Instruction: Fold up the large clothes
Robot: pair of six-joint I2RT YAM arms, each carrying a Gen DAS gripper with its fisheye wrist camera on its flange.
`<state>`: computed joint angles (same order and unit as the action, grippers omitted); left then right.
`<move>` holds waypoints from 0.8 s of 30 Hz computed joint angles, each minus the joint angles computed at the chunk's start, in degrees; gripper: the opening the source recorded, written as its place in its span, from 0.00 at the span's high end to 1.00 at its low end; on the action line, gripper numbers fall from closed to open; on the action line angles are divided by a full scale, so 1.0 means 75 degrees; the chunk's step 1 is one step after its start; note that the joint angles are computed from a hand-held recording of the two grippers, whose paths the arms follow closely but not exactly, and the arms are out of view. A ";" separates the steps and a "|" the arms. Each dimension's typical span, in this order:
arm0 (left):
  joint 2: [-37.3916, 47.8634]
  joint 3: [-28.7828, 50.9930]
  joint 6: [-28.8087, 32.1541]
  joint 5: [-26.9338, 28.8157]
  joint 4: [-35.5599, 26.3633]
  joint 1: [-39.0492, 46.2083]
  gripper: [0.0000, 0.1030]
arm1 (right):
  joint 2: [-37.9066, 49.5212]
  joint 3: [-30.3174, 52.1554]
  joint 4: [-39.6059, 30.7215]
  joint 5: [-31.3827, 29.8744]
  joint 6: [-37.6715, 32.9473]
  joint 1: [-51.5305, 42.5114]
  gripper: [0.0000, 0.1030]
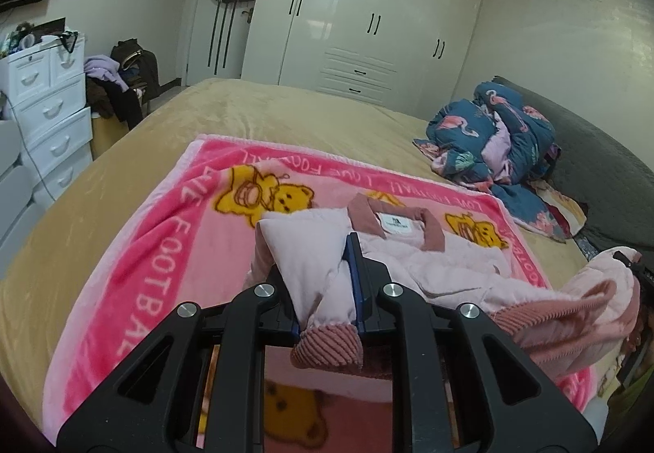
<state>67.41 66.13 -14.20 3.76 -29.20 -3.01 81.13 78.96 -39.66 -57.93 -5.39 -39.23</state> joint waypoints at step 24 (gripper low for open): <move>0.4374 0.3263 0.0573 -0.0995 0.0514 -0.0022 0.88 | 0.3995 0.3454 0.1149 0.2463 0.1638 0.2108 0.85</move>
